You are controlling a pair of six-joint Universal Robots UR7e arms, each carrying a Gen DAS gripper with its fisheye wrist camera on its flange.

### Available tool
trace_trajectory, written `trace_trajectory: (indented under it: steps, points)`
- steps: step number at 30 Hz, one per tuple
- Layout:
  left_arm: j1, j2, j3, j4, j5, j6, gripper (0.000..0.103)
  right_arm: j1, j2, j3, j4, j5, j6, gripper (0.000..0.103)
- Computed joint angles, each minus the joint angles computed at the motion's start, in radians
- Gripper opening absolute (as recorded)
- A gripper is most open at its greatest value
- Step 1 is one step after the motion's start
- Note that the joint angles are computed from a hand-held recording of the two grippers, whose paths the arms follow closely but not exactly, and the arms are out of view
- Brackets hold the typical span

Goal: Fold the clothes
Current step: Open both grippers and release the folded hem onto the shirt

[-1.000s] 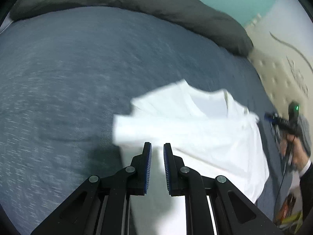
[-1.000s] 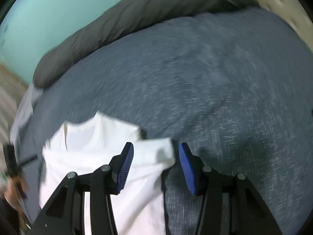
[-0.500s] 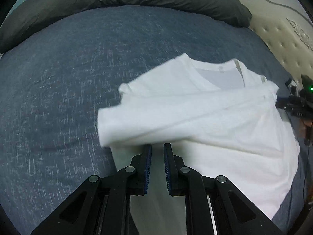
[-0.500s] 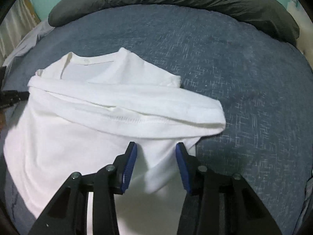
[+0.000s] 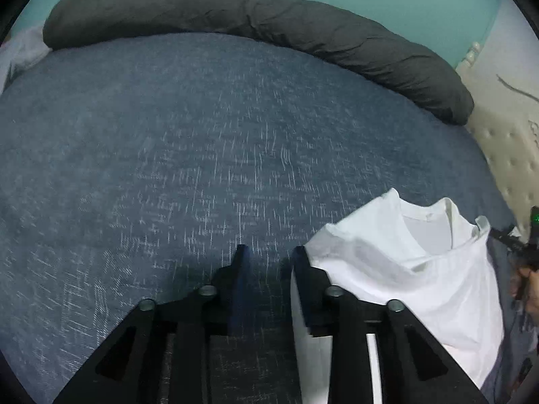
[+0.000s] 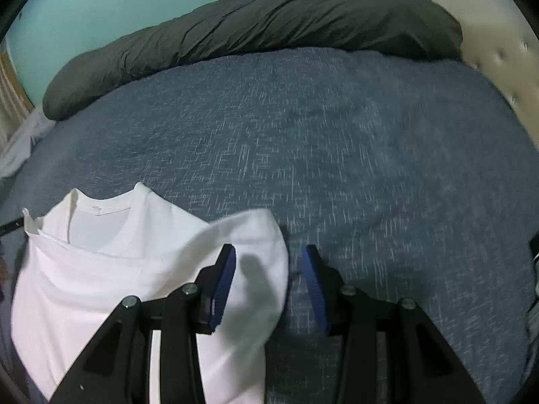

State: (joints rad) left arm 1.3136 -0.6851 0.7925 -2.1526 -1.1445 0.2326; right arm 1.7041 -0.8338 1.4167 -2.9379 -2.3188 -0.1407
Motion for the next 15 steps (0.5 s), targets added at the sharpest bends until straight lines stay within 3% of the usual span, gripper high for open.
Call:
trace_trajectory:
  steps: [6,9,15]
  points:
    - [0.005,-0.009,0.004,0.001,-0.064,0.0,0.046,-0.038,-0.063,0.082,-0.044,0.098,0.121,0.042]
    - [0.004,0.003,-0.012,-0.005,-0.091,0.025,0.052,-0.044,-0.061,0.063,-0.031,0.155,0.112,0.049]
    - [0.007,0.038,-0.06,0.023,-0.113,0.039,0.056,-0.049,-0.005,-0.034,0.086,0.15,0.094,0.049]
